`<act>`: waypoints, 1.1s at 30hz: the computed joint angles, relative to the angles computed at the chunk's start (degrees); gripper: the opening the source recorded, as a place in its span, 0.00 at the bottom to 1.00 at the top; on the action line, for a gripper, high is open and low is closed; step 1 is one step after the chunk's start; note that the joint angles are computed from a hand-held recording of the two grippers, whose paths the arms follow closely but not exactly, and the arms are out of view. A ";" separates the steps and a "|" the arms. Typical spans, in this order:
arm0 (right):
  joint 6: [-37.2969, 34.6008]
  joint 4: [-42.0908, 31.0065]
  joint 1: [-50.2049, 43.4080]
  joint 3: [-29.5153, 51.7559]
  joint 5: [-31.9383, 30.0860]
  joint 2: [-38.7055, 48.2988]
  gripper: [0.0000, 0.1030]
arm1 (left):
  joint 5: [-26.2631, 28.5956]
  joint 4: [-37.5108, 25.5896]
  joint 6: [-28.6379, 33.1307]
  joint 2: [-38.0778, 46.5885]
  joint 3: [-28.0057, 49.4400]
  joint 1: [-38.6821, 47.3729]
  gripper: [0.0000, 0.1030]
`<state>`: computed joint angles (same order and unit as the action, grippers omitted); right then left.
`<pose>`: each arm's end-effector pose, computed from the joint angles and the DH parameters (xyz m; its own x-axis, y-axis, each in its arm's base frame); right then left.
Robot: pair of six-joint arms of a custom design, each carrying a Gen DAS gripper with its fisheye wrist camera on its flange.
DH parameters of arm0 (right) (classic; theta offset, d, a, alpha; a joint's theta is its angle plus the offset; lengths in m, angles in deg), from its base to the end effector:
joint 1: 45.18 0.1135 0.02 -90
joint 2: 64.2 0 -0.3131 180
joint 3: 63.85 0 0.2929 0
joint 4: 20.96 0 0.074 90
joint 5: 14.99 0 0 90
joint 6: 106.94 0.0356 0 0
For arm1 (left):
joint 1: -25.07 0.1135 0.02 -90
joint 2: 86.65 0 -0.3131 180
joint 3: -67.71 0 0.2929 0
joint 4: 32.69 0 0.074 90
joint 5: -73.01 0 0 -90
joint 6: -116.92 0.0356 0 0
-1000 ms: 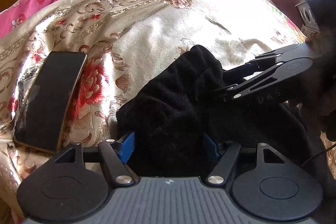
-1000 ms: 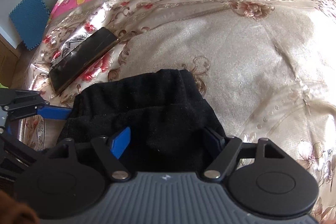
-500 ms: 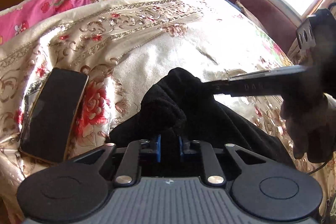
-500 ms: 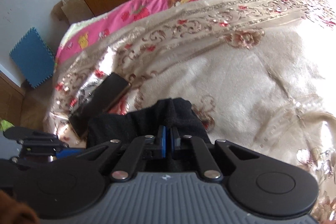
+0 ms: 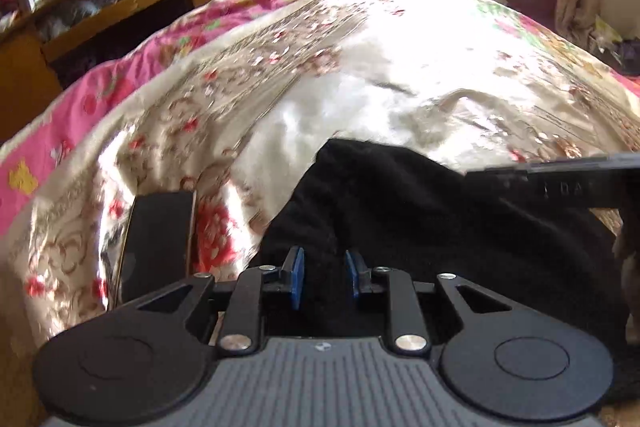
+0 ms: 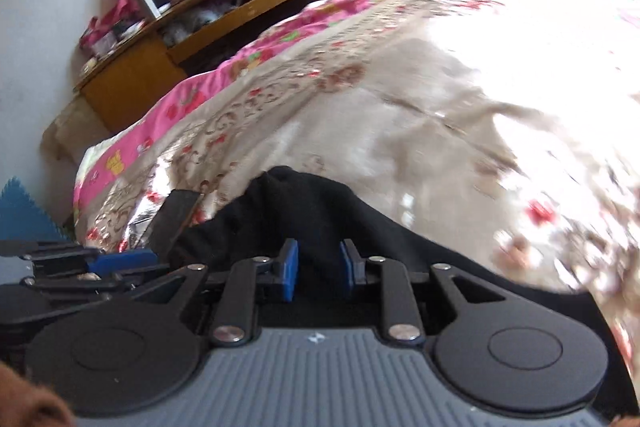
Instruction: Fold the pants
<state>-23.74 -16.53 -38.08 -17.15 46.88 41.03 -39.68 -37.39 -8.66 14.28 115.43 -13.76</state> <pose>0.3125 0.0558 0.0804 -0.7528 -0.1990 -0.6275 -0.4758 0.8232 0.3098 0.2513 -0.1846 0.0958 -0.7805 -0.0609 -0.6222 -0.0434 0.9981 -0.0433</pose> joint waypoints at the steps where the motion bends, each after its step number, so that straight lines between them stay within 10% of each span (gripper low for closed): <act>1: -0.50 0.70 -3.20 -2.58 0.69 -1.20 0.24 | -0.26 0.14 1.30 0.78 1.45 -1.76 0.37; 8: -15.60 -8.70 -41.53 -9.93 1.94 -1.65 0.26 | 10.15 -12.73 3.27 17.57 22.04 -12.79 0.37; 16: -29.16 -27.46 -84.07 7.77 -3.65 3.26 0.30 | 12.40 -28.09 7.84 30.08 47.14 -24.84 0.38; 29: -42.57 -36.75 -92.47 32.92 -0.01 22.56 0.56 | 15.36 -45.94 15.77 49.92 86.72 -31.20 0.40; 33: -40.33 -46.08 -92.51 39.39 -3.21 25.33 0.15 | 15.57 -50.66 16.97 53.43 93.12 -31.42 0.40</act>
